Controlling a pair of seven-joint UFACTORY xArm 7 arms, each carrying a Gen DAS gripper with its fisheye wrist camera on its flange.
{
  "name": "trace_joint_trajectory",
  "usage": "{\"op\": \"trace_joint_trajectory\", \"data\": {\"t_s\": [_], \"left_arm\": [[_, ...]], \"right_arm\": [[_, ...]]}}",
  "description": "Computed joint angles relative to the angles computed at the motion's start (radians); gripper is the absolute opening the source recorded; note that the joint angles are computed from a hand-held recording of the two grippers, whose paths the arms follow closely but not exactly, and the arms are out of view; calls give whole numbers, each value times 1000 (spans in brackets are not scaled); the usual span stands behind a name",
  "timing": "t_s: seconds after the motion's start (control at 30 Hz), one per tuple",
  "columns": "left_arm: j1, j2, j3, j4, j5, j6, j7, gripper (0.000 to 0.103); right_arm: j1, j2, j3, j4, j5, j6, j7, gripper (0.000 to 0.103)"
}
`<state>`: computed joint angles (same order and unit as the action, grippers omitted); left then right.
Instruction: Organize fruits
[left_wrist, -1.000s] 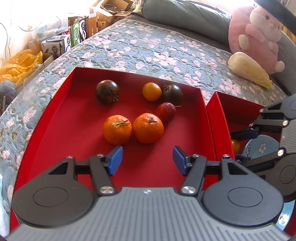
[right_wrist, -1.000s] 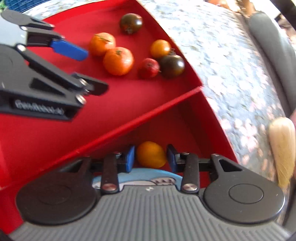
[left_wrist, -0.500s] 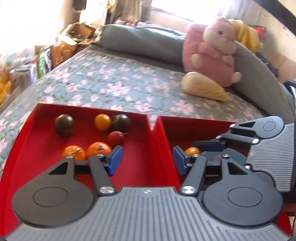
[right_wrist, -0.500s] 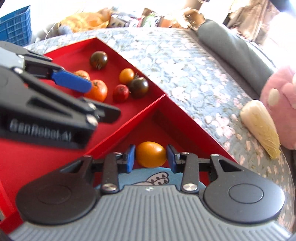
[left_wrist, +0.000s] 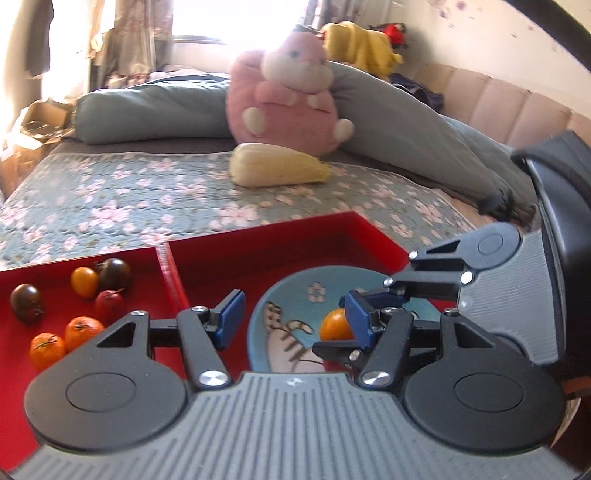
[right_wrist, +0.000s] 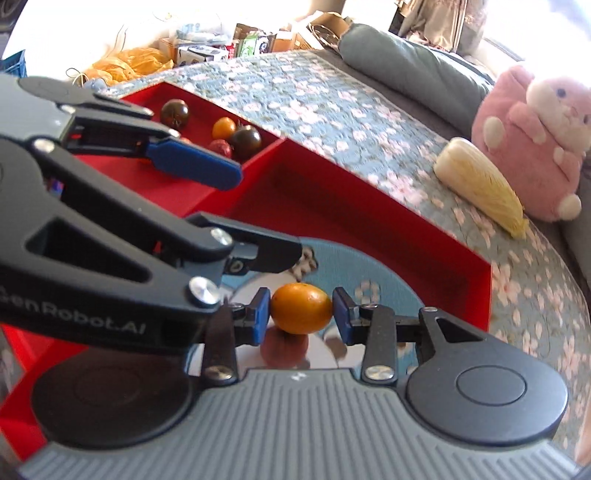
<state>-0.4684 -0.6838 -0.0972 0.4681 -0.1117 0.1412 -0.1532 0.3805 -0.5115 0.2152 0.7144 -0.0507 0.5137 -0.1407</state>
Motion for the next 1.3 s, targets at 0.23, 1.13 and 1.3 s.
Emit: {"op": "trace_joint_trajectory", "data": {"t_s": [0.23, 1.13, 1.3], "left_arm": [[-52, -2, 27, -8, -7, 2, 47, 66], [328, -73, -219, -9, 97, 18, -225, 75], [722, -166, -481, 56, 278, 263, -463, 75]], "right_arm": [[-25, -88, 18, -64, -26, -7, 54, 40], [-76, -223, 88, -197, -137, -110, 228, 70], [-53, -208, 91, -187, -130, -123, 237, 70]]}}
